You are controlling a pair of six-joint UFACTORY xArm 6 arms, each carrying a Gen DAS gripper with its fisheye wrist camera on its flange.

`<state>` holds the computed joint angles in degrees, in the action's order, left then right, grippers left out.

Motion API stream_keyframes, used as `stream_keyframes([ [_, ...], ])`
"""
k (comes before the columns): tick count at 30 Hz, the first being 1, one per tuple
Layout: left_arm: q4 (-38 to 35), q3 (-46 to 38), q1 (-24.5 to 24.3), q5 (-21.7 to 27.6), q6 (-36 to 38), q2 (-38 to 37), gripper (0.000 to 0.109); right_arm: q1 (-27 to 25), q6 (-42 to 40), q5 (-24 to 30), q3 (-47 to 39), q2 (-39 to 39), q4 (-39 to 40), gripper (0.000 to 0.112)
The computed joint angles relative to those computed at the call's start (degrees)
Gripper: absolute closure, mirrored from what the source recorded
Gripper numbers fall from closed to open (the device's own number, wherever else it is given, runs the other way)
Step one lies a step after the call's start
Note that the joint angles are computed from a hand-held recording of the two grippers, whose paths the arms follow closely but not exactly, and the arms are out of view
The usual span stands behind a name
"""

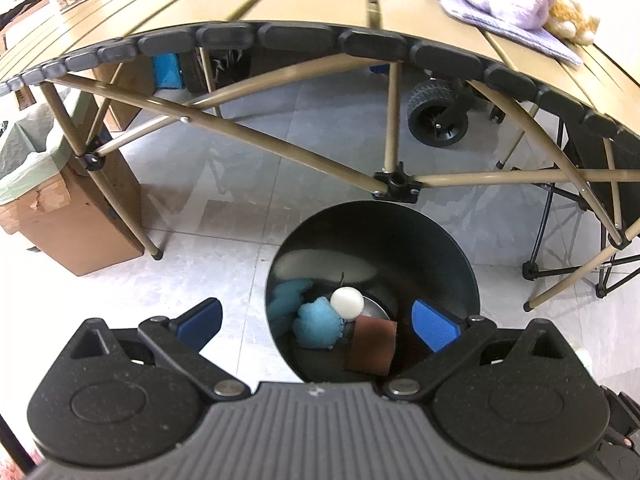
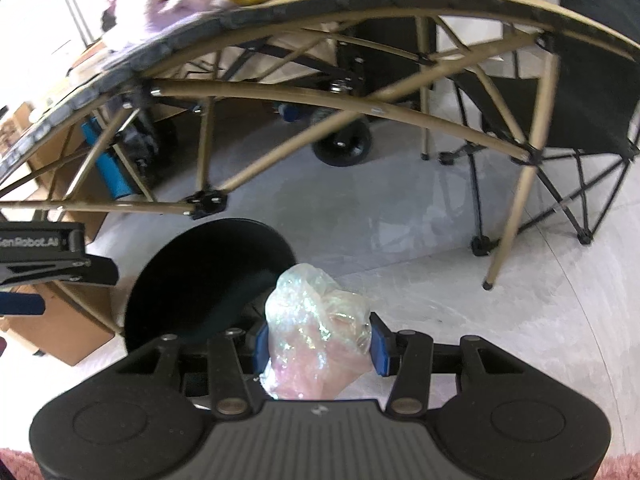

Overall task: Collect trash
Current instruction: 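Move the right tool holding the plastic bag over the black bin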

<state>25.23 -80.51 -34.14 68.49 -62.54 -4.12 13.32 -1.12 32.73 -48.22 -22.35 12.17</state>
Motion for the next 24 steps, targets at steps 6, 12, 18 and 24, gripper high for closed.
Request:
stream_keyframes([
  [6, 0.37, 2.88, 0.89, -0.11, -0.56, -2.86, 0.006, 2.95, -1.59, -0.19, -1.69, 0.66, -0.51, 0.066],
  [12, 0.73, 6.47, 2.14, 0.44, -1.18, -6.19, 0.006, 5.28, -1.83, 0.6, -3.96, 2.54, -1.71, 0.066],
  [18, 1.13, 10.54, 3.52, 1.09, -1.6, -9.82, 0.006, 7.01, -1.9, 1.1, -4.96, 3.91, -2.0, 0.066],
  [24, 1.37, 14.35, 4.65, 1.89, -1.82, -12.92, 0.006, 8.53, -1.98, 1.76, -7.69, 6.87, -2.36, 0.066],
])
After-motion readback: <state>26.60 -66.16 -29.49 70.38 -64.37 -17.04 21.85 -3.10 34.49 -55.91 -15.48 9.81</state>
